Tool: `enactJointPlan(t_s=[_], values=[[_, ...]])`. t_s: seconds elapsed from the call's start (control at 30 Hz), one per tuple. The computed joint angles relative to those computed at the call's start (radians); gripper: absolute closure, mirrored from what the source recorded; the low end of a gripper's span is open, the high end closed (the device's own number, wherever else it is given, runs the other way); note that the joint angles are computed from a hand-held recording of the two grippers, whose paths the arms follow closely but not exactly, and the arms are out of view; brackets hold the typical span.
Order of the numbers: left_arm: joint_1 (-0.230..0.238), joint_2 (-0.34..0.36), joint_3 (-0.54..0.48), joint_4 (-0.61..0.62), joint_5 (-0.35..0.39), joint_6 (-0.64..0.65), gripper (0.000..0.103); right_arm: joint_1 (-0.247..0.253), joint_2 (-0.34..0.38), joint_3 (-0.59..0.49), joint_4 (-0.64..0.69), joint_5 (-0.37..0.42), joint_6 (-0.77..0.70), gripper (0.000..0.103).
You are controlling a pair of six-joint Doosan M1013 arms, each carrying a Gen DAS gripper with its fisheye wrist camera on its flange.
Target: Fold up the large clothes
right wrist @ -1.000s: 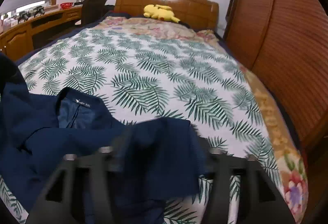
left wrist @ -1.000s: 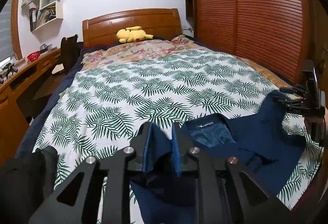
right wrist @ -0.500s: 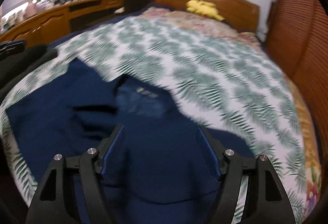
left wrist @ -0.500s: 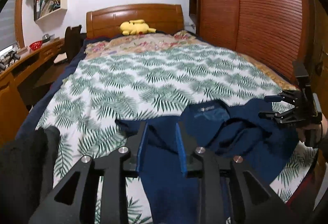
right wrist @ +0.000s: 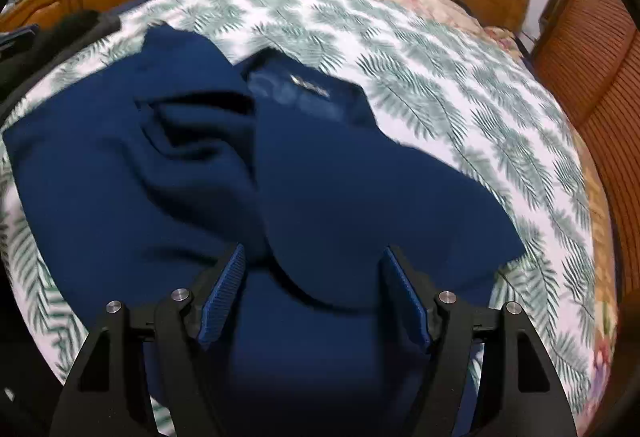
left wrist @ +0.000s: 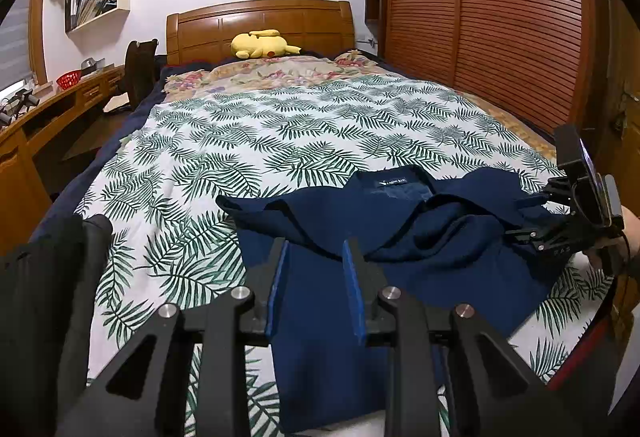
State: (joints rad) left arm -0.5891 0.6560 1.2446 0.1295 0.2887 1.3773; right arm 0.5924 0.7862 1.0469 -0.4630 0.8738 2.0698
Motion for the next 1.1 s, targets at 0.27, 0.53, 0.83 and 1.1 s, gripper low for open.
enactJointPlan(t_s=[0.27,0.53,0.83,1.1], values=[[0.001,-0.009,0.029,-0.056,-0.029,0.034,0.078,-0.032,-0.021,0.036,0.024,-0.003,0.076,0.093],[0.002,-0.004,0.022,0.006,-0.008,-0.028,0.078,-0.024,0.033,-0.104,-0.127,0.046,0.06,0.102],[0.004,-0.011,0.031,0.014,-0.025,-0.04,0.078,-0.034,0.188,-0.421,-0.198,0.168,-0.013,0.102],[0.003,-0.012,0.029,0.016,-0.021,-0.04,0.078,-0.025,0.304,-0.653,-0.248,0.264,-0.104,0.102]])
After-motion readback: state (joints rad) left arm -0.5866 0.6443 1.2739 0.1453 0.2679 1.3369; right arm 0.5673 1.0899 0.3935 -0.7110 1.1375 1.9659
